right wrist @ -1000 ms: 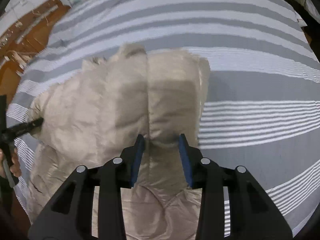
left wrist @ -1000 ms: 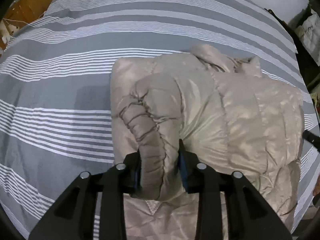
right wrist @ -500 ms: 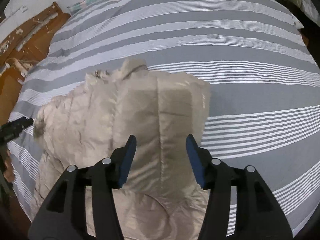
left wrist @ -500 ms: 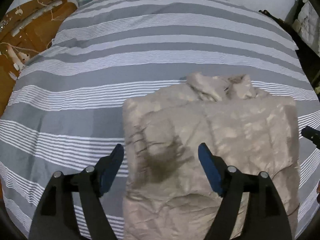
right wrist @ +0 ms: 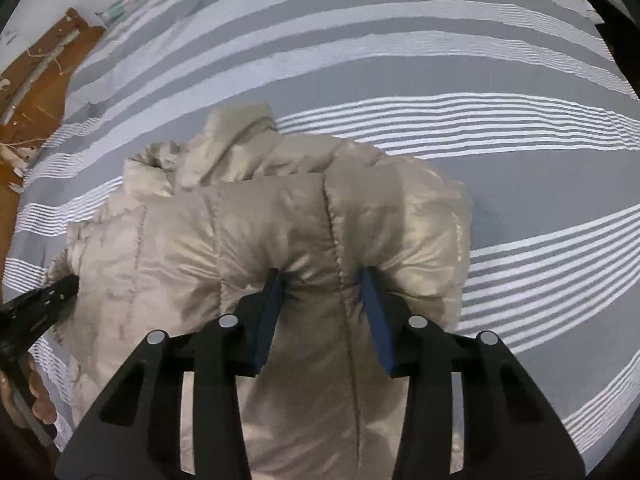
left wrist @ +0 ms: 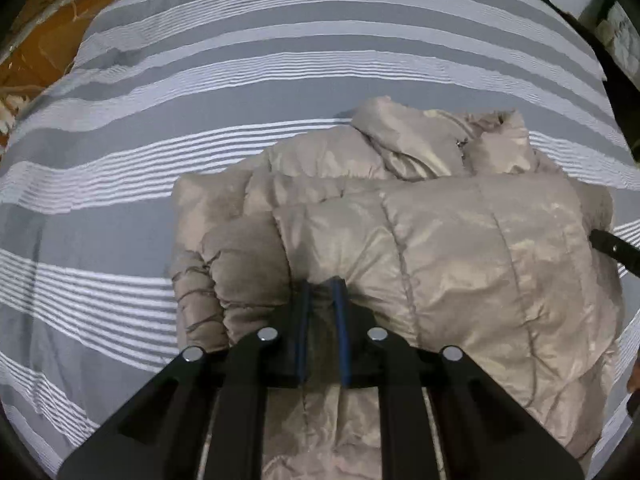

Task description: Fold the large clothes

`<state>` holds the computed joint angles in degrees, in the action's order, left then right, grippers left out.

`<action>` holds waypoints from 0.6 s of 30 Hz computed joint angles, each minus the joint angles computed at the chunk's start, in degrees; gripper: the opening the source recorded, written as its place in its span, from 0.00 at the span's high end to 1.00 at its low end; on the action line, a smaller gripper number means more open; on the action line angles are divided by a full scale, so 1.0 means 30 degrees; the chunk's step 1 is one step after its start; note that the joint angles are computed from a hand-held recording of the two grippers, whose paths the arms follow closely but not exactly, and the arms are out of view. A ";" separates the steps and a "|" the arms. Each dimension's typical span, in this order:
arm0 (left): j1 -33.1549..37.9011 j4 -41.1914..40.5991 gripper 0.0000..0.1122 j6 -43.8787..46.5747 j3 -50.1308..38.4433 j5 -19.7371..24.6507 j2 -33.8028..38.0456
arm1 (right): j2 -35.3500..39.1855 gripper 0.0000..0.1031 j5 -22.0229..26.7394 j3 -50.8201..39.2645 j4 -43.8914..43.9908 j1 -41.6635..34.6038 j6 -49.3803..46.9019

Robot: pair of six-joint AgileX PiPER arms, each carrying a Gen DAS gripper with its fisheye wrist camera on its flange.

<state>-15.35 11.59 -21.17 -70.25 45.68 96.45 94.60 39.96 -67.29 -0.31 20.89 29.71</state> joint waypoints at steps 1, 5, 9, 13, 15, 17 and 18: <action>-0.0218 0.0512 0.89 -0.0244 -0.0157 0.0120 0.0212 | 0.0394 0.60 0.0161 -0.0365 -0.0199 0.0012 -0.0035; -0.0967 0.2155 0.89 -0.1356 -0.1216 0.0768 0.1468 | 0.2050 0.60 0.1374 -0.2437 -0.1124 0.0153 -0.0273; -0.1519 0.3204 0.90 -0.2220 -0.0927 0.0852 0.1216 | 0.1863 0.60 0.1694 -0.2604 -0.0892 0.0007 -0.0986; -0.2653 0.4822 0.90 -0.3658 0.0568 0.0782 -0.0403 | -0.0150 0.59 -0.0071 -0.0190 0.0695 -0.0738 -0.3269; -0.3135 0.4711 0.89 -0.3845 0.1659 0.0426 -0.1925 | -0.2323 0.59 -0.0626 0.1499 0.0740 -0.0736 -0.3461; -0.3253 0.3721 0.87 -0.3470 0.2651 -0.0110 -0.3435 | -0.4107 0.59 -0.1081 0.2911 0.1107 -0.0800 -0.3787; -0.3355 0.3298 0.87 -0.3384 0.2991 -0.0242 -0.3928 | -0.5125 0.59 -0.1198 0.3681 0.1048 -0.0706 -0.3605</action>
<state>-25.42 21.48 -31.32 -61.28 44.95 84.66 79.23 36.36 -56.24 2.84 18.77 18.89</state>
